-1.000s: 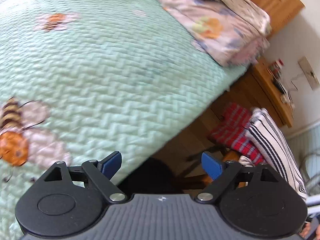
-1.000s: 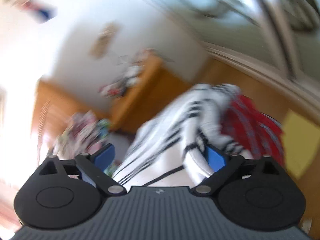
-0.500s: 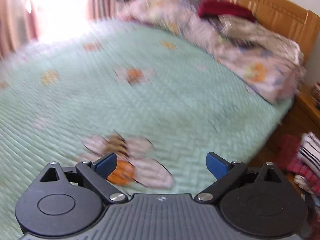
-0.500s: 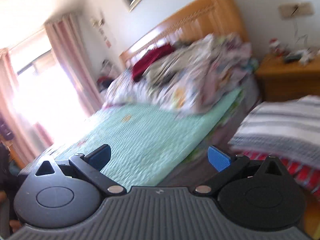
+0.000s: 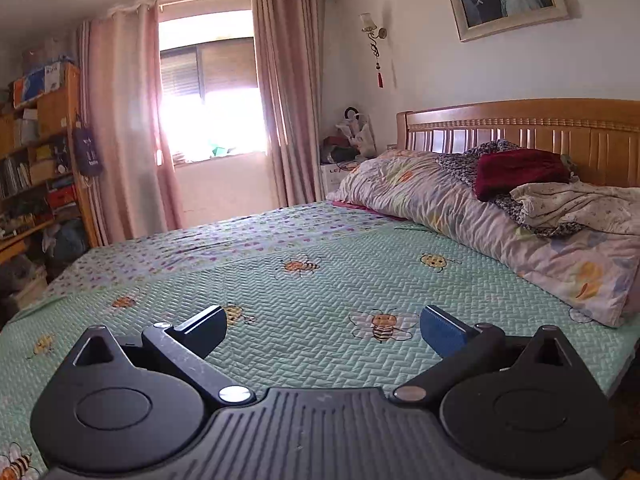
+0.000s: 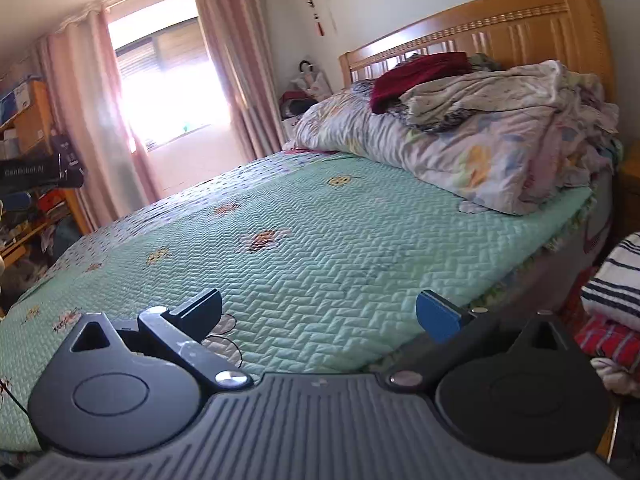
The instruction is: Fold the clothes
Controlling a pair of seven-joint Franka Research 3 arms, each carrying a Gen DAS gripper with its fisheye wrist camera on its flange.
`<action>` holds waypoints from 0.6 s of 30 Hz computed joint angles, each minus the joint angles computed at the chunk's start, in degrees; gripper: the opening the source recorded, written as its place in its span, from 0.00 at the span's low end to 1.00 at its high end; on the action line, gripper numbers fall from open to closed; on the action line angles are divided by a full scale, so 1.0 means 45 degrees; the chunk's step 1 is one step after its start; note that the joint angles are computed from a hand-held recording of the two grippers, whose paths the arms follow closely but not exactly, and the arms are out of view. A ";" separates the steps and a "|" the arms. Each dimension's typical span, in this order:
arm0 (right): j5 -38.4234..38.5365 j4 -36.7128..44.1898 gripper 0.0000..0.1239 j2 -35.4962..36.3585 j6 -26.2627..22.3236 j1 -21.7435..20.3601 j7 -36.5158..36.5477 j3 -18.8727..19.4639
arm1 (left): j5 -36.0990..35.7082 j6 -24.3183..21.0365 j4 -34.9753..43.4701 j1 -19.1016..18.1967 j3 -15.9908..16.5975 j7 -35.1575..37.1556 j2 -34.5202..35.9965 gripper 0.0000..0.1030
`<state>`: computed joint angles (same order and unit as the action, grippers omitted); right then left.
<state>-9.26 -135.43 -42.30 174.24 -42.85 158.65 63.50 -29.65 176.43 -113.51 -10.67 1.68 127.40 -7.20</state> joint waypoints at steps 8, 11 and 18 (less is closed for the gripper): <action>-0.0039 0.0442 0.83 0.1282 0.0419 -0.0604 -0.0314 0.0680 | -0.2759 -0.3068 0.1394 0.0480 -0.0028 0.1539 0.1050 1.00; 0.0048 0.0366 0.83 0.1691 0.0585 -0.0735 -0.0323 0.0823 | -0.0781 -0.3648 0.1745 0.1027 -0.0558 -0.0059 0.1559 1.00; 0.0427 0.0031 0.83 0.2359 0.1054 -0.1171 0.0009 0.1131 | 0.4868 -0.5167 0.3151 0.1633 -0.1271 -0.4476 0.3166 0.99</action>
